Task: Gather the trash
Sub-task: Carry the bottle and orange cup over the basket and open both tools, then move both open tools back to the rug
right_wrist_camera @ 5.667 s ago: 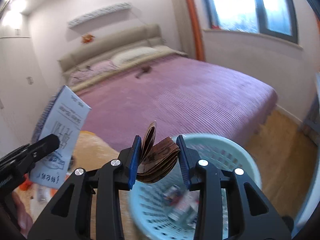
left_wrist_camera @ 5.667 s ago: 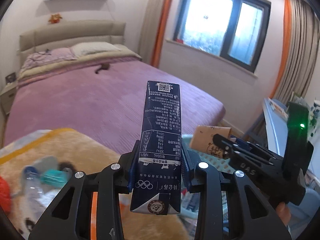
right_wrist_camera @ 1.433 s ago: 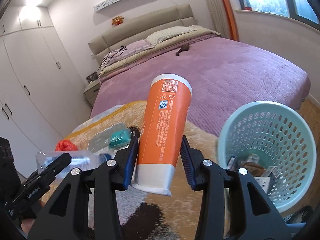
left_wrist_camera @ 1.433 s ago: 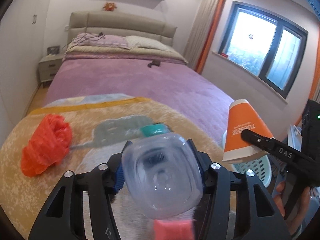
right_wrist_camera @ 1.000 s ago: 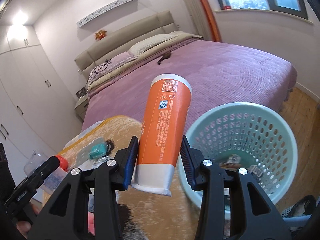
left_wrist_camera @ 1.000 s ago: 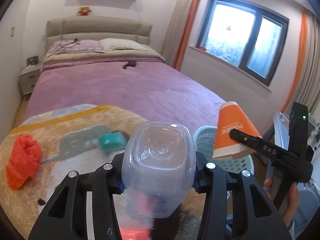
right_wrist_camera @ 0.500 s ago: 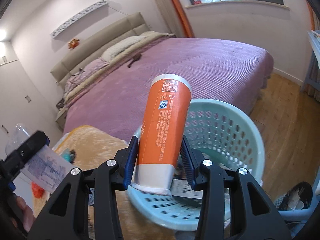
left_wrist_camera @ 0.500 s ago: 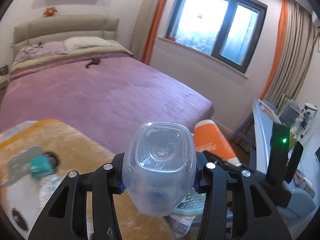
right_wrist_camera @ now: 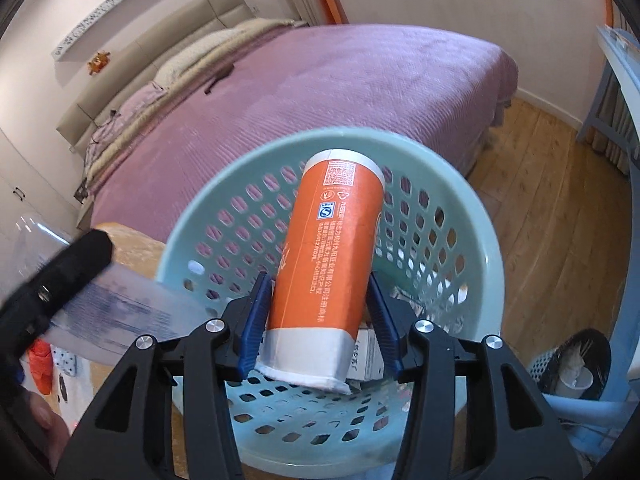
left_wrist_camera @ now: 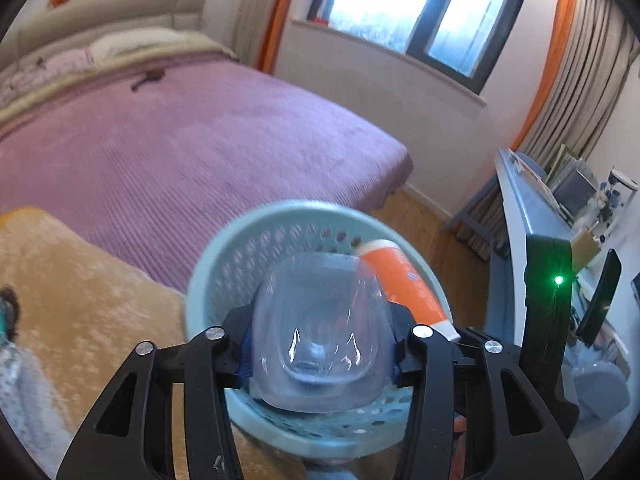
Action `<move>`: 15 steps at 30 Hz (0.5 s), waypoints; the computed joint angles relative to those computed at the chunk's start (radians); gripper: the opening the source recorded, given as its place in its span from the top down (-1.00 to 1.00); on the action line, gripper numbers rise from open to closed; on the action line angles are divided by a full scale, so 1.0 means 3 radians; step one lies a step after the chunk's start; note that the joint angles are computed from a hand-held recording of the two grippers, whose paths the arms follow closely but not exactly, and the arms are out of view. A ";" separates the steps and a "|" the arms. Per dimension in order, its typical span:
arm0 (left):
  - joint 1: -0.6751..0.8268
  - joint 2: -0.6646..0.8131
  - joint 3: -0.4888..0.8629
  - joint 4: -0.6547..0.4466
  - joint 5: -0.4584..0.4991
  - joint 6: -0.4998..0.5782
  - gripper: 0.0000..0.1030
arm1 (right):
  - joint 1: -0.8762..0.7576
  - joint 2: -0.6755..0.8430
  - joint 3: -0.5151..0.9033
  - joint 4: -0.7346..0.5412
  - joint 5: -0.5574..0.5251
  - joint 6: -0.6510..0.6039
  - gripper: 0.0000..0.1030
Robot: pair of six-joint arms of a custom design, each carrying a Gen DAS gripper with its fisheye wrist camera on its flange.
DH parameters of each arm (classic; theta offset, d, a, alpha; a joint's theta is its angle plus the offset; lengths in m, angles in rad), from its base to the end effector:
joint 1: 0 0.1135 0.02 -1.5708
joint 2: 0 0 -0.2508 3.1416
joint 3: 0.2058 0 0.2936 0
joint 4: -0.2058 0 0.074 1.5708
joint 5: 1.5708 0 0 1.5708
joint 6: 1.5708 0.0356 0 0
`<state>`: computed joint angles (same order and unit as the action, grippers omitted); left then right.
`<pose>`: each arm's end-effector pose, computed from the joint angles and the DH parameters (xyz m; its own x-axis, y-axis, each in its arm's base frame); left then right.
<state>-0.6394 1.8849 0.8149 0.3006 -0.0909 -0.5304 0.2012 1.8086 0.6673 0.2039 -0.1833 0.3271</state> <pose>0.2962 -0.2162 0.0526 -0.7557 -0.0658 -0.6516 0.1851 0.9329 -0.3089 0.3101 0.0699 0.0331 -0.8450 0.1501 -0.5133 -0.0324 0.9437 0.3293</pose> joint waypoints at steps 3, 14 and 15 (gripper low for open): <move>0.0032 -0.0010 -0.0116 0.0174 0.0061 -0.0065 -0.33 | -0.0017 0.0018 -0.0015 0.0044 -0.0015 -0.0012 -0.06; -0.0051 -0.0524 -0.0684 0.0387 -0.0096 -0.0190 -0.46 | 0.0117 -0.0397 -0.0305 0.0119 -0.0022 -0.0054 -0.10; -0.0067 -0.0572 -0.0701 0.0368 -0.0122 -0.0203 -0.46 | 0.0147 -0.0448 -0.0312 0.0094 -0.0010 -0.0049 -0.10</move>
<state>-0.6595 1.7134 0.6046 0.4109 -0.1276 -0.5912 0.2453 1.6741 0.5738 0.2320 -0.1863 0.3124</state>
